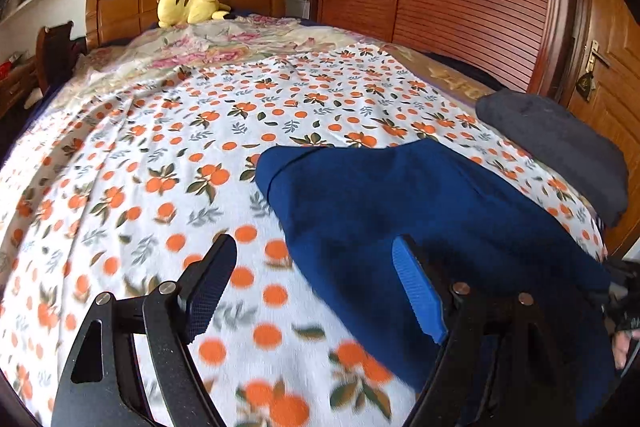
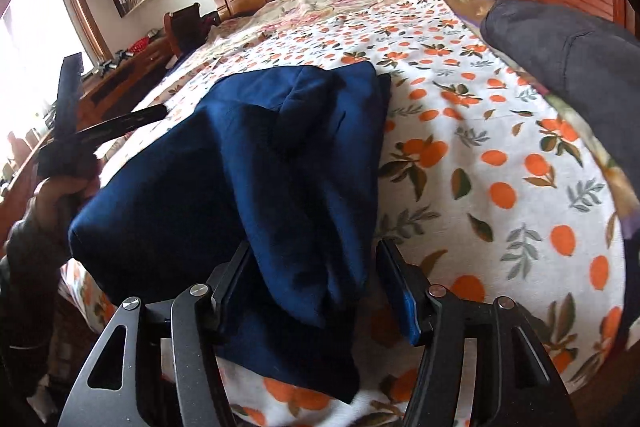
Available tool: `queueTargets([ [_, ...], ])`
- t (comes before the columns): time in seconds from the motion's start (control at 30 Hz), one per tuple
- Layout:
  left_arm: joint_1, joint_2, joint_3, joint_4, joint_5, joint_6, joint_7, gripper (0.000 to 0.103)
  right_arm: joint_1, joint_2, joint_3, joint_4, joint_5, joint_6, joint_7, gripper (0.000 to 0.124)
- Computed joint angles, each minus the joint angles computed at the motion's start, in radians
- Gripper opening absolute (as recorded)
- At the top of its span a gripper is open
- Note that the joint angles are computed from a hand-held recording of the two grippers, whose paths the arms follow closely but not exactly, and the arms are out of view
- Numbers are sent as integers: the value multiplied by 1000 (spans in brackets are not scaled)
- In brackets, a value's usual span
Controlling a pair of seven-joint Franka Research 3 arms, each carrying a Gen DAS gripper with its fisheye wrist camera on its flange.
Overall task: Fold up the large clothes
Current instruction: 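Grasp the folded navy bundle with the right tool, then lift the bundle with the right tool while the left tool grips its other end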
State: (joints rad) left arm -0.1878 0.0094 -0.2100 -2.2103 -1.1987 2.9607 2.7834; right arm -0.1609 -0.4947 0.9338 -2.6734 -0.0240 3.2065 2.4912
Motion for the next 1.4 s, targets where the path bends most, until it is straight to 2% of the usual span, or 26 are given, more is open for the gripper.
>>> queueTargets([
  [0.07,8,49,4,48,83,-27,-84,75,-52,21,43,19,-15,11,-5,62],
  [0.13,18,104,-6,94,183,-17,-173,73,-89,36,72,33,-22,18,-11,62],
  [0.23,24,172,2,150,362,-28,-341,72,-66,49,52,25,-12,36,-18,61],
  [0.33,34,230,16,209,492,-95,-478,72,-24,96,7,10,16,91,-52,55],
  [0.37,58,243,0,231,482,-141,-481,68,-20,112,1,11,25,106,-66,52],
  [0.4,84,250,-22,245,462,-177,-468,58,-13,123,-5,9,33,120,-82,51],
  [0.47,126,257,-56,263,443,-239,-461,44,31,148,-48,-1,51,153,-109,41],
  [0.5,138,256,-69,265,449,-254,-465,34,55,162,-72,-10,58,183,-120,37],
  [0.53,146,253,-79,264,460,-261,-470,28,70,165,-85,-19,67,207,-131,32],
  [0.6,126,231,-72,241,540,-224,-535,7,67,154,-77,-23,90,217,-159,27],
  [0.67,112,196,-68,215,620,-190,-596,7,43,129,-43,-29,123,231,-185,23],
  [0.73,117,160,-83,196,624,-167,-596,6,45,116,-39,-34,150,254,-208,21],
  [0.87,82,55,-80,151,641,-121,-599,6,115,108,-113,-49,164,306,-261,18],
  [0.97,35,2,-61,140,668,-85,-636,6,169,42,-182,-74,177,290,-309,18],
  [1.07,-18,-29,-47,147,728,-29,-702,6,222,-82,-264,-121,192,247,-373,18],
  [1.17,-64,-27,-42,191,747,-13,-750,6,272,-225,-369,-164,193,159,-467,18],
  [1.27,-103,2,-56,254,744,21,-784,6,288,-367,-473,-197,177,48,-569,18],
  [1.4,-153,97,-81,391,975,30,-1017,6,264,-536,-596,-236,142,-70,-672,18],
])
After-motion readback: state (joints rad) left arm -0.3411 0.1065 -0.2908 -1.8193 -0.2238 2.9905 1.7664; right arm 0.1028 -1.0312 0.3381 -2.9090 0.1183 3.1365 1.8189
